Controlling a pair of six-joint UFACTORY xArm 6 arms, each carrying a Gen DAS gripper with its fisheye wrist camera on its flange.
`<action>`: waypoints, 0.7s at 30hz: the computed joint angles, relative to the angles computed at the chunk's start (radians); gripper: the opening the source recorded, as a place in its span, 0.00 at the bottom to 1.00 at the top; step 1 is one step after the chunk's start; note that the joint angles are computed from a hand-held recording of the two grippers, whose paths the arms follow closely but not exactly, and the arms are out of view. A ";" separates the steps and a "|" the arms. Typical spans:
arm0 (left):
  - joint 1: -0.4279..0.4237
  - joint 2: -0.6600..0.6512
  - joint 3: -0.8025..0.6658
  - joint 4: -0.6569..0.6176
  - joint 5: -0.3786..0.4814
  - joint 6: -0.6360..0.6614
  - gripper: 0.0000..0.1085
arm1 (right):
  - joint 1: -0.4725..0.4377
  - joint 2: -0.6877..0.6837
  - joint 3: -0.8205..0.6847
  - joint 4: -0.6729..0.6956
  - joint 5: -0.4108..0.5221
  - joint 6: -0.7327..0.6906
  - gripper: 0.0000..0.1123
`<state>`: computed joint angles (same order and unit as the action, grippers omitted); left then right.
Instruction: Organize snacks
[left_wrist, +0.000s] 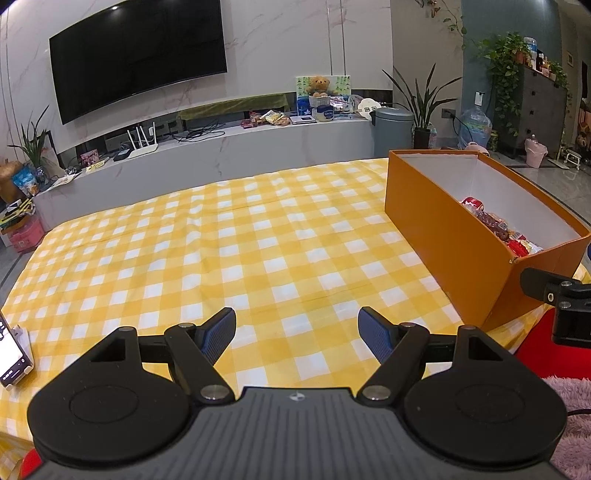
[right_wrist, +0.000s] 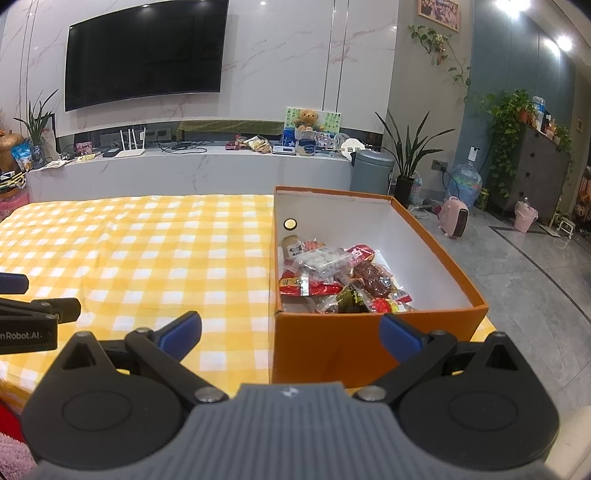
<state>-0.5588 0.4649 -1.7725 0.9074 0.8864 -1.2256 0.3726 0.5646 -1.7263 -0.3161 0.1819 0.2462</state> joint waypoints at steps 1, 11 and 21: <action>0.000 0.000 0.000 0.001 0.001 0.000 0.81 | 0.000 0.001 -0.002 0.003 0.002 -0.002 0.89; 0.000 -0.001 0.002 -0.001 0.001 0.001 0.81 | -0.002 0.005 -0.005 -0.004 0.001 0.000 0.89; -0.002 -0.003 0.005 0.001 0.010 -0.003 0.81 | 0.000 0.011 -0.013 0.017 0.007 -0.022 0.89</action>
